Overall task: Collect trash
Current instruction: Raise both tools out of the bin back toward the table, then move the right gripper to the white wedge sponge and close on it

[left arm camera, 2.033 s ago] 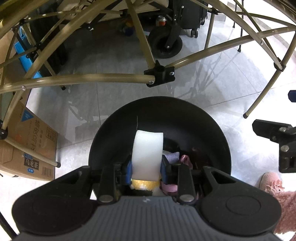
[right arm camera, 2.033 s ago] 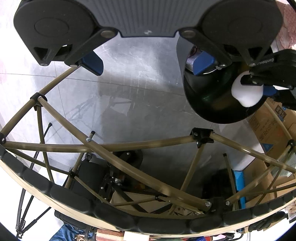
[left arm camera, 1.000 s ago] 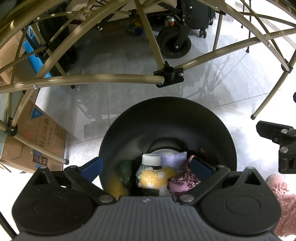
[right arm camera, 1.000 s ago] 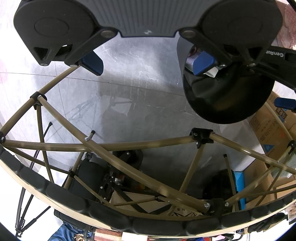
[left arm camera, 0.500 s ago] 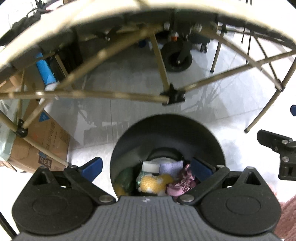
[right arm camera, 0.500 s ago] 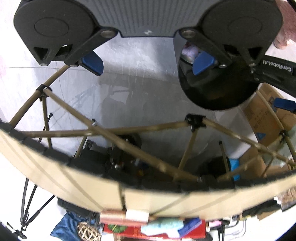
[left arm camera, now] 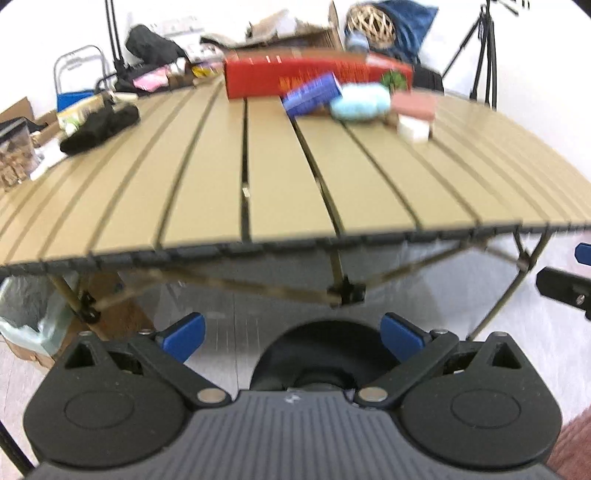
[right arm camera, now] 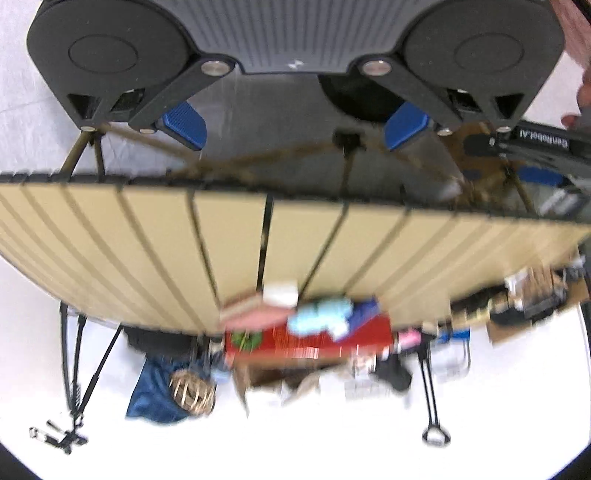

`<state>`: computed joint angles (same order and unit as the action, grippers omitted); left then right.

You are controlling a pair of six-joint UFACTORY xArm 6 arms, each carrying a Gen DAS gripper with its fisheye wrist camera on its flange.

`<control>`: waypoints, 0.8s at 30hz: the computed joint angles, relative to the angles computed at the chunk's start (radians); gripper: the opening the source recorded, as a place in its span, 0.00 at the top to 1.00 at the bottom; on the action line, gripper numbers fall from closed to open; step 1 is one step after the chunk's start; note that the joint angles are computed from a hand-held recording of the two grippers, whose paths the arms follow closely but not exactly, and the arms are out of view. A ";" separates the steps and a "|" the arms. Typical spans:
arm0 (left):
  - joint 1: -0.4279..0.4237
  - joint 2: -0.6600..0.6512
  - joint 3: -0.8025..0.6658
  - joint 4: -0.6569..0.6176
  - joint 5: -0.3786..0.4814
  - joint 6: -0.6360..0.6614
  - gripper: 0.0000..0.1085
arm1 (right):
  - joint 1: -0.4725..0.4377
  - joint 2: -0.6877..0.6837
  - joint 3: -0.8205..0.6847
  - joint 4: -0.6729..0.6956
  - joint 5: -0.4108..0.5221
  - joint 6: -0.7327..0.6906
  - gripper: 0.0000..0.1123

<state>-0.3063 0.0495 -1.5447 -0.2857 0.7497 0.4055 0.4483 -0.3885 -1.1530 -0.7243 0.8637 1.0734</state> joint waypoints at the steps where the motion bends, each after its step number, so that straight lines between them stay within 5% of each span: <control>1: 0.001 0.005 -0.014 -0.014 -0.009 -0.001 0.05 | -0.002 -0.005 -0.005 -0.026 -0.006 0.017 0.08; 19: -0.035 0.299 -0.474 0.036 -0.095 -0.161 0.05 | -0.193 0.233 -0.253 -0.174 -0.179 0.055 0.08; 24: -0.037 0.478 -0.739 0.066 0.003 -0.237 0.05 | -0.225 0.337 -0.335 -0.151 -0.203 0.076 0.08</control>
<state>-0.3437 0.5278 -2.2838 -0.2195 0.7528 0.1686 0.2238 -0.0517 -1.4884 -0.8751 0.6604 1.1497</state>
